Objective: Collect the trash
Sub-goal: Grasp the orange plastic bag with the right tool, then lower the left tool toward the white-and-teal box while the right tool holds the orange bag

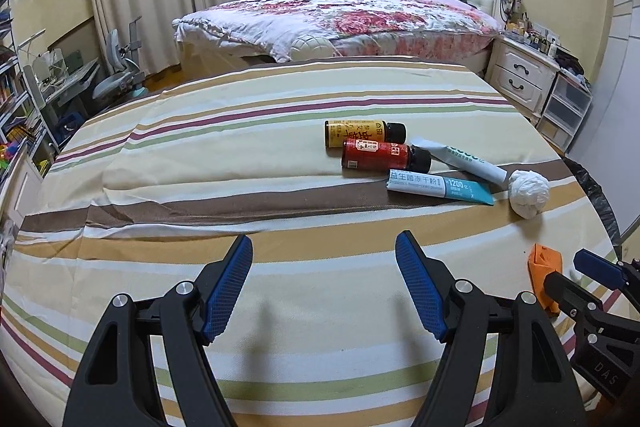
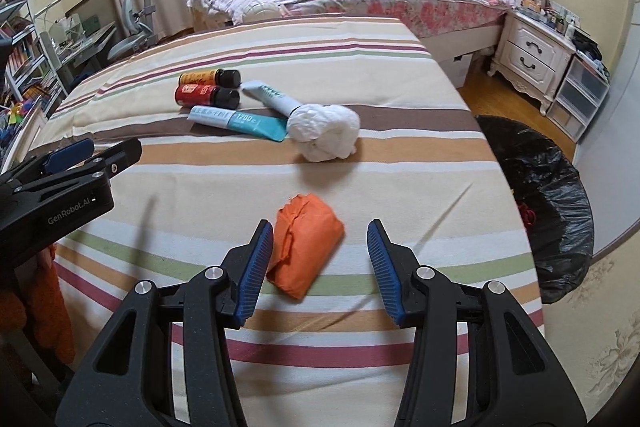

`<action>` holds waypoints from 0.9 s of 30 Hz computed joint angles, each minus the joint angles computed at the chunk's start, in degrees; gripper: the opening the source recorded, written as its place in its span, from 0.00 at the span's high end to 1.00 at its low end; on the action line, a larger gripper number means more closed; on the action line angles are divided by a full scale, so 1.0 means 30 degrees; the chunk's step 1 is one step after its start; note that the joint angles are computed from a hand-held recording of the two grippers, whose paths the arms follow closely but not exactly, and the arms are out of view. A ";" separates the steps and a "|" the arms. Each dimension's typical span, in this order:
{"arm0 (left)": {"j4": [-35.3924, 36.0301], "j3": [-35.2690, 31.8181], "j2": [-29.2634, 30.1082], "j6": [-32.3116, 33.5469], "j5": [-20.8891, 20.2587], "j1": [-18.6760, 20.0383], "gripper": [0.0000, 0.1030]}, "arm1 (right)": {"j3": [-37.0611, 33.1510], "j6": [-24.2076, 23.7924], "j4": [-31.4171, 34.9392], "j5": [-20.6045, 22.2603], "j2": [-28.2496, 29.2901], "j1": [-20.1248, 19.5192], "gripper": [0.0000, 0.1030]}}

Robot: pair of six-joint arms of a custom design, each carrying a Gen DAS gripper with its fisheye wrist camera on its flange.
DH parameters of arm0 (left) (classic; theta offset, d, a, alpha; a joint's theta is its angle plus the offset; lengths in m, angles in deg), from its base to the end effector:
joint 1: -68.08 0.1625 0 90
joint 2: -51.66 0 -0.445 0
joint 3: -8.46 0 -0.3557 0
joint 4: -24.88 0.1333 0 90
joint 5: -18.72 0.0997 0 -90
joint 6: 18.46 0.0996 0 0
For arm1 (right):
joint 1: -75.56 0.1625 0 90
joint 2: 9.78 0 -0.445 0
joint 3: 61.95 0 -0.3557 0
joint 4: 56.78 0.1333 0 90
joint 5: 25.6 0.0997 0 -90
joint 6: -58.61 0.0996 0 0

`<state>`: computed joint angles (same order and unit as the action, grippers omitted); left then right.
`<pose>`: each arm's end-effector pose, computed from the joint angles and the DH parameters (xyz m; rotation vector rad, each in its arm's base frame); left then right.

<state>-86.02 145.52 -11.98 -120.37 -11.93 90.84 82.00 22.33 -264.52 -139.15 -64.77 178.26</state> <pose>-0.2099 -0.3255 0.1103 -0.0577 2.0236 -1.0146 0.1776 -0.3629 0.1393 0.9479 -2.4152 0.5404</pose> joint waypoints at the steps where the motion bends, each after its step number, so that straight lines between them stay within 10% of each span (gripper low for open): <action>1: -0.0044 0.0023 -0.0016 0.0017 -0.0004 0.0004 0.30 | 0.0015 0.0015 0.0029 -0.0053 0.0074 0.0011 0.53; 27: -0.1090 -0.0655 0.0569 0.1607 0.0532 0.1247 0.30 | -0.1016 -0.0270 -0.0172 0.0056 -0.0019 -0.0863 0.69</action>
